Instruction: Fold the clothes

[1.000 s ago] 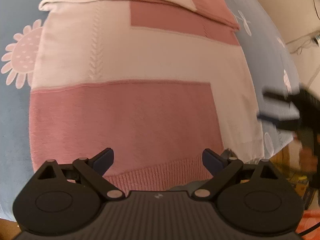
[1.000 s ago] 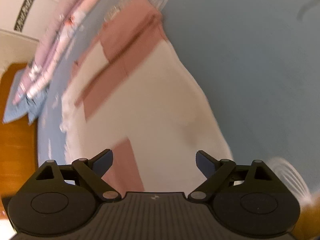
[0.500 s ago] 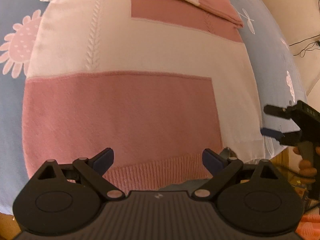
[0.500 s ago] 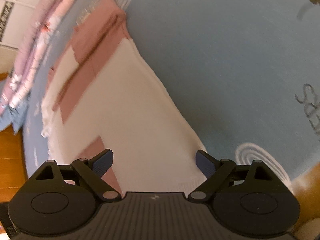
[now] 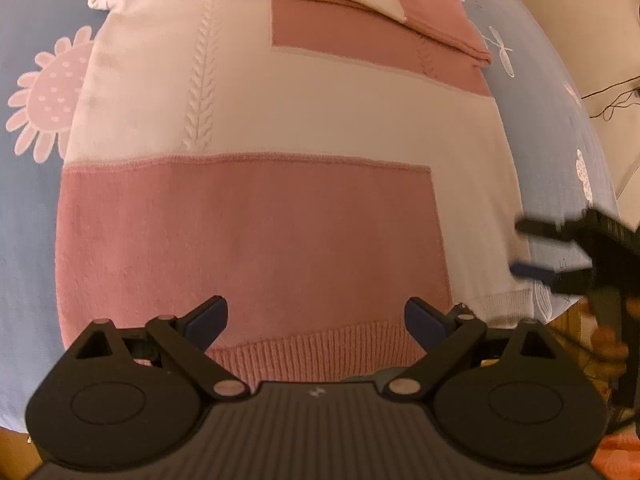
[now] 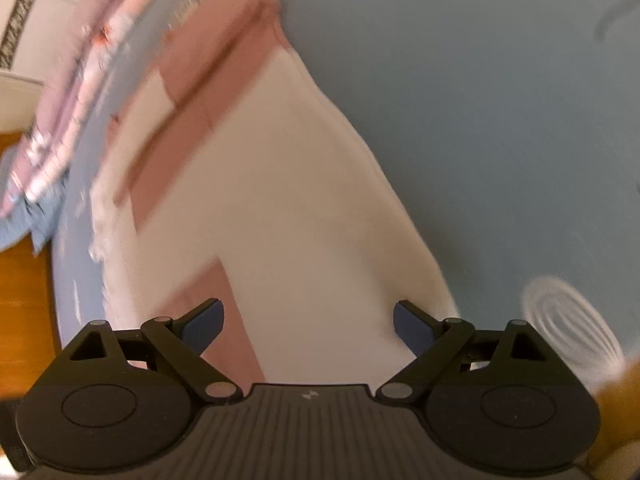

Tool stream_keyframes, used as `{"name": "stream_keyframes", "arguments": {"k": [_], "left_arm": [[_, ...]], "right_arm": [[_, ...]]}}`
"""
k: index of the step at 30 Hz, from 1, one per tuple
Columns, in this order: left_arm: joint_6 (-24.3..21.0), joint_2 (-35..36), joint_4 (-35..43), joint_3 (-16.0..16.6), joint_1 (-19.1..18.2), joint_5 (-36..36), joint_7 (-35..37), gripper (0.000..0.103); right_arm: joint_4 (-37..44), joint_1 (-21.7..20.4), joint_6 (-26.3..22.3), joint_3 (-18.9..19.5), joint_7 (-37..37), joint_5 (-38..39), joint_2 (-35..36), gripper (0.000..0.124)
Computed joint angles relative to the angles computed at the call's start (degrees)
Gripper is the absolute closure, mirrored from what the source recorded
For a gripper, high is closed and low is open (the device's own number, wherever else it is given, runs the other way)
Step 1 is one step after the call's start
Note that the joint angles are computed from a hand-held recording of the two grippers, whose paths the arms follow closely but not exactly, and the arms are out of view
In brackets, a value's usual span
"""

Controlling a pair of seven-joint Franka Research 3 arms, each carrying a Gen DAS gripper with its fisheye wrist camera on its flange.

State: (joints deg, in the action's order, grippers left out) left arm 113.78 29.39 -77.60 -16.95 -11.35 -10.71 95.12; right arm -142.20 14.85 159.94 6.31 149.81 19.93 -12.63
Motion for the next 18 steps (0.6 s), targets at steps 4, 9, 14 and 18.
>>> {"name": "stream_keyframes", "arguments": {"k": [4, 9, 14, 18], "left_arm": [[0.73, -0.1, -0.32, -0.01, 0.06, -0.24, -0.33, 0.008], [0.81, 0.35, 0.35, -0.07, -0.06, 0.16, 0.17, 0.008], [1.64, 1.15, 1.36, -0.06, -0.26, 0.31, -0.03, 0.008], [1.86, 1.13, 1.05, -0.03, -0.15, -0.02, -1.09, 0.008]], "right_arm": [[1.62, -1.91, -0.07, 0.69, 0.38, -4.51, -0.08, 0.029], [9.48, -7.09, 9.71, 0.45, 5.1, -20.17, 10.41, 0.029], [14.15, -5.41, 12.28, -3.27, 6.0, -23.42, 17.27, 0.029], [9.47, -2.91, 12.18, -5.64, 8.14, -23.65, 13.28, 0.029]]}}
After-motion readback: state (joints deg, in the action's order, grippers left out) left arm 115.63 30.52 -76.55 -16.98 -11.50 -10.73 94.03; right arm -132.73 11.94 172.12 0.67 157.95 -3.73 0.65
